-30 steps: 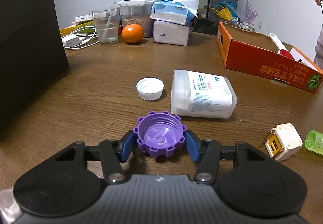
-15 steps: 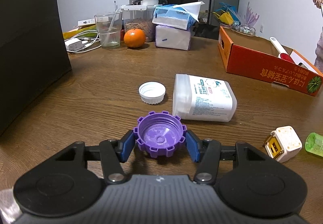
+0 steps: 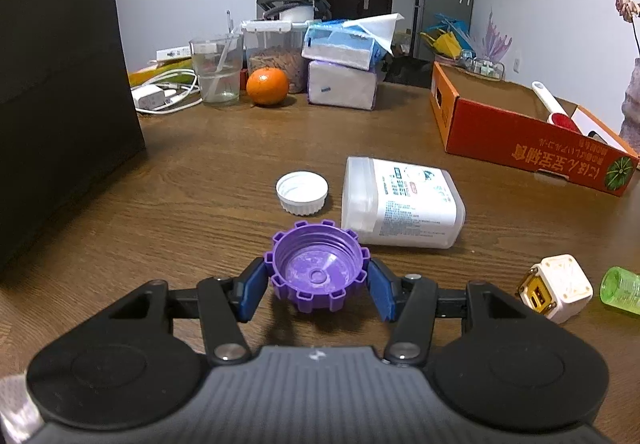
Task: Organize rigid objects
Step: 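Carry the purple cap in the left tool while the right carries the blue cap to the box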
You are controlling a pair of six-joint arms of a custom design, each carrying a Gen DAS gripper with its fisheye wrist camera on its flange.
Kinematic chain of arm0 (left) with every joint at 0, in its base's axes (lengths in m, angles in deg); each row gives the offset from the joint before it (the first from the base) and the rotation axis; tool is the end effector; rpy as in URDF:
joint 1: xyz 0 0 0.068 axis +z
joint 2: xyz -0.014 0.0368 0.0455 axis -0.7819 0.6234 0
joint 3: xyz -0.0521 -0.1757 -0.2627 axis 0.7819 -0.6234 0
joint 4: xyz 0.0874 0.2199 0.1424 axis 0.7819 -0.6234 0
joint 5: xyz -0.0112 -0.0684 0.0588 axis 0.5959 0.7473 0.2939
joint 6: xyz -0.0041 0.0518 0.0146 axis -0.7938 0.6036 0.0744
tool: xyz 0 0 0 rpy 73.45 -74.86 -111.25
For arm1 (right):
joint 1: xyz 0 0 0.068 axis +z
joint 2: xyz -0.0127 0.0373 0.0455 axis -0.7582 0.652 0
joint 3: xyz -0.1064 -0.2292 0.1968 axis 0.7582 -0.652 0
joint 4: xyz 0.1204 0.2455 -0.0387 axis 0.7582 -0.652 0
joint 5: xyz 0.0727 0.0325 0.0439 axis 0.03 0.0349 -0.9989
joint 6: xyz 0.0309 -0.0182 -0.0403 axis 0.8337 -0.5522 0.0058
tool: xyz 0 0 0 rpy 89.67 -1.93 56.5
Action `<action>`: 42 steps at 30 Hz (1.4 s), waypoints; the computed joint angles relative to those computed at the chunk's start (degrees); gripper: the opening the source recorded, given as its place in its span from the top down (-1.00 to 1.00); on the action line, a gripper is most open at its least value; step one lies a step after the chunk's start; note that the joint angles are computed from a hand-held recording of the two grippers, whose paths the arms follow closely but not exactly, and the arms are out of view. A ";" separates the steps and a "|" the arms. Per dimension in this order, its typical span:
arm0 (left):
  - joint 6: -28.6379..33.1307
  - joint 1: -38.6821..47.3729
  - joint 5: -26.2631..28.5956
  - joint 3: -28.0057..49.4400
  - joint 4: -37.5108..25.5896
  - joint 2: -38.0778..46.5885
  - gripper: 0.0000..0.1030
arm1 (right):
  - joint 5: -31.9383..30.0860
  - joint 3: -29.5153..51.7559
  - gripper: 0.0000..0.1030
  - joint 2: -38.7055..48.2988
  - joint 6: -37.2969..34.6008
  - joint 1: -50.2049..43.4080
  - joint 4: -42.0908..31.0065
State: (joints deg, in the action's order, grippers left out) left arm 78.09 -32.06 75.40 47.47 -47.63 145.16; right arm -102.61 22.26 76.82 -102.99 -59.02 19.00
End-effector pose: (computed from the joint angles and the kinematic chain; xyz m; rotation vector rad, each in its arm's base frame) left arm 0.1921 0.0741 0.1152 -0.6483 2.1460 0.2933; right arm 0.3651 -0.0502 0.0987 -0.2718 2.0927 0.1272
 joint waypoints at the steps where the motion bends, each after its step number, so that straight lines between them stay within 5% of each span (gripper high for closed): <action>1: -0.15 -0.30 -0.51 -0.36 0.54 -0.33 -0.07 | -0.08 -0.58 -0.02 -0.25 -0.01 0.21 0.69; 42: -4.13 -24.33 -14.07 2.67 -7.76 -10.86 -0.07 | -6.49 -11.64 -0.02 -10.61 0.60 6.35 8.26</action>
